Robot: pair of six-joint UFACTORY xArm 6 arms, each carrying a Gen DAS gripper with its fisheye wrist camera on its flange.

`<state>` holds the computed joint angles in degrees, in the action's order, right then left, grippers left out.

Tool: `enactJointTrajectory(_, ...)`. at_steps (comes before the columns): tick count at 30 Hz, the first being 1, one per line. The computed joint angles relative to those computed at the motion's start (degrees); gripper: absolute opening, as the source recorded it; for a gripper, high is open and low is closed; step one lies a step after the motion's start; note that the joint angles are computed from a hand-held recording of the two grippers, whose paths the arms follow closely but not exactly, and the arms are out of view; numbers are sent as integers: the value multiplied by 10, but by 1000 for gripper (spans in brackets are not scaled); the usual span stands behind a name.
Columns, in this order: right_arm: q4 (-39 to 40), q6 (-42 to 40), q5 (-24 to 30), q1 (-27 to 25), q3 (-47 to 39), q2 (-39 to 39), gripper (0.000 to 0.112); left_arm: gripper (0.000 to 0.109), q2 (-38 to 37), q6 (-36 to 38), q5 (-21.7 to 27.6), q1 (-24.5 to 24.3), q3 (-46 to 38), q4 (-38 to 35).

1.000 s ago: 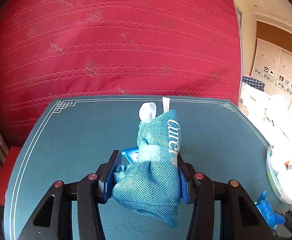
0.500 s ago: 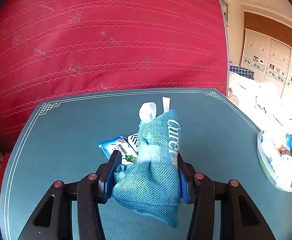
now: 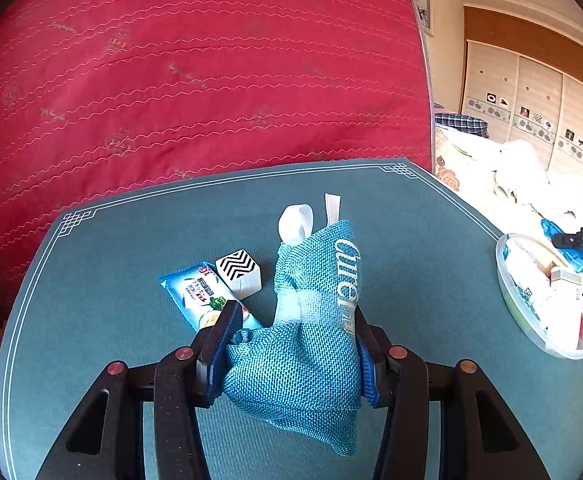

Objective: Organize objects
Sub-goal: 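Carry the dark blue packet into the bowl and open the right gripper, then lower the blue cloth-wrapped tube into the bowl and open the left gripper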

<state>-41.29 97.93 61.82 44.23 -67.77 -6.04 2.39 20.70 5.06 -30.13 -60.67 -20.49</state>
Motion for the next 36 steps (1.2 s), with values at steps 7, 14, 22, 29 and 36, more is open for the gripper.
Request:
enactJointTrajectory(7,19,-19,-9,-31,6,5,44,54,2,5,5,1,-2,-5)
enactJointTrajectory(14,-17,10,16,-5,15,-9,52,54,6,6,14,1,-6,-7)
enactJointTrajectory(22,-71,53,133,78,0,-19,52,54,1,18,12,-7,3,-11)
enactJointTrajectory(29,-94,83,261,173,-17,-8,52,54,-4,70,27,-22,6,-63)
enactJointTrajectory(36,-103,102,344,245,-22,6,52,54,-7,120,53,-41,3,-118)
